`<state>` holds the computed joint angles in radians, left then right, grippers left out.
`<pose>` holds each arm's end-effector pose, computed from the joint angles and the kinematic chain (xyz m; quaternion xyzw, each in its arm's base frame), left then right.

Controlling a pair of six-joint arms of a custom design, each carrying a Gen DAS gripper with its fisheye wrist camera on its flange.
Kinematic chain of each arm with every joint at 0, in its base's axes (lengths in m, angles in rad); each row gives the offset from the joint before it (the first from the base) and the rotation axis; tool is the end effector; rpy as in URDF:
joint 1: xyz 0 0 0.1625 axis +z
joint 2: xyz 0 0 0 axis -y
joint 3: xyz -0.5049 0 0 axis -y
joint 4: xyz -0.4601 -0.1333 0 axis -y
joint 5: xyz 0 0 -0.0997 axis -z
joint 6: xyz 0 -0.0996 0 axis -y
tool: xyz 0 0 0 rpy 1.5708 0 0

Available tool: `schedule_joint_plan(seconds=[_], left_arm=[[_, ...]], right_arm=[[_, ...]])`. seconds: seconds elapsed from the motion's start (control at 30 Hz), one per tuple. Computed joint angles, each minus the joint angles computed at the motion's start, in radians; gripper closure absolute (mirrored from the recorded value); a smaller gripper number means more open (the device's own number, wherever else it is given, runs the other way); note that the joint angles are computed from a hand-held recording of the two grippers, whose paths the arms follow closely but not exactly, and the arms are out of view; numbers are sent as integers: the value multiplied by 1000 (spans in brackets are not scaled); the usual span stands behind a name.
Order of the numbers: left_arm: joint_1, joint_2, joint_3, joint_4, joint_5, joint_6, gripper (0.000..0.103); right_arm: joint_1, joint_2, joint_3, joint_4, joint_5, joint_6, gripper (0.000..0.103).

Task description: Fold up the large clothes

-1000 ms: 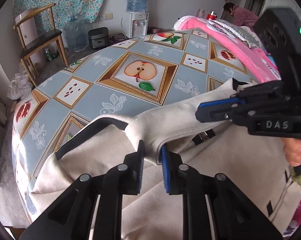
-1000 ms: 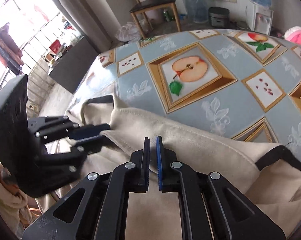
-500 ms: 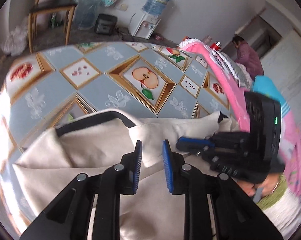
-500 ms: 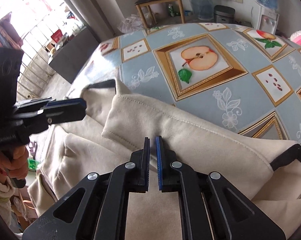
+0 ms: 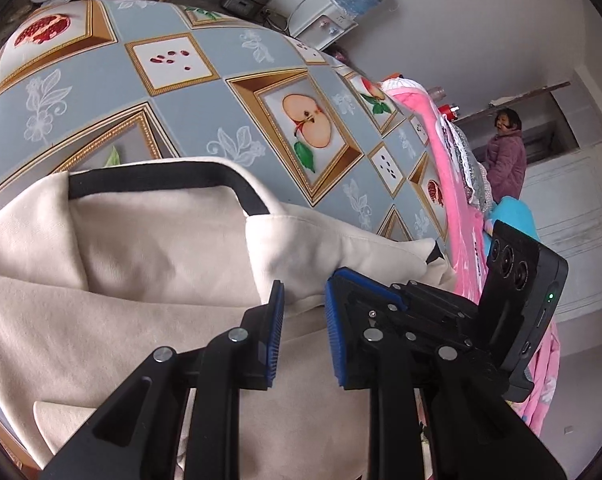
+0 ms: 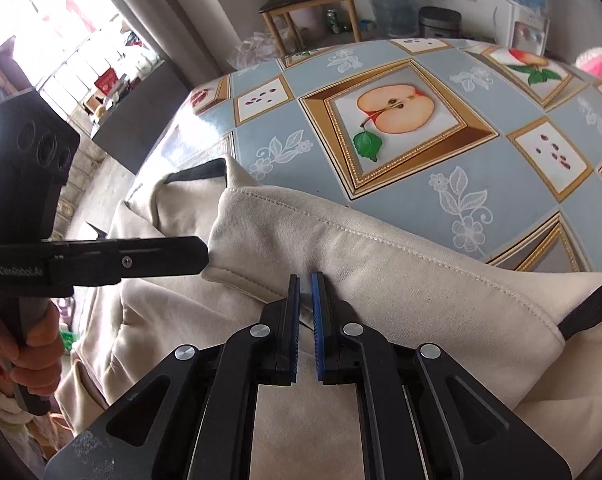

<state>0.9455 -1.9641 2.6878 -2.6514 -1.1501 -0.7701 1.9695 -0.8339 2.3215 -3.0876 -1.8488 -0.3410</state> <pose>-0.0208 -0.3260 0.2738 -0.1066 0.9572 -0.2650 0.0459 0.2840 -0.4012 -0.0149 0.3561 -0.9240 0.0185 0.1381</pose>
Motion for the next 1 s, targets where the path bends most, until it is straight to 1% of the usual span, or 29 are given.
schedule_joint_plan(seconds=[0.13,0.2,0.3,0.33,0.43,0.53,0.67,0.7,0.77,0.8,0.83,0.87,0.9,0.93,1.0], left_arm=[[23,25,-8,-17,4,-12,83],[14,25,-9,-19,22,-26,83],[-12,0,6,-77,34,-14,83],[-12,-2,8,-99,27,-4,83],[9,26,10,-162,-28,8,83],[30,74,2,-164,-63,-3,83],[47,106,0,-126,-46,-38,83],[48,108,5,-134,-44,-33,83],[29,105,10,-119,-15,-25,85],[13,103,7,-92,10,-21,88],[0,105,4,-67,31,-13,90],[-9,105,2,-48,45,-5,90],[-12,105,0,-39,52,3,90],[-15,106,-2,-29,58,7,90],[-16,108,-6,-18,66,19,91]], right_arm=[[-8,12,-4,-15,24,31,98],[-10,13,-1,-23,31,39,98],[-16,13,-1,-26,45,50,99],[-21,12,-1,-26,54,54,99],[-38,7,5,-35,84,76,99],[-52,0,17,-46,110,93,100],[-62,-19,20,-17,127,103,100],[-64,-29,21,-3,131,105,100],[-57,-54,23,25,123,103,100],[-48,-73,26,40,112,94,95],[-42,-99,32,46,103,84,87],[-36,-120,38,41,99,79,83],[-36,-151,48,38,101,76,67],[-36,-187,60,27,88,78,54],[-49,-252,73,34,64,97,52]])
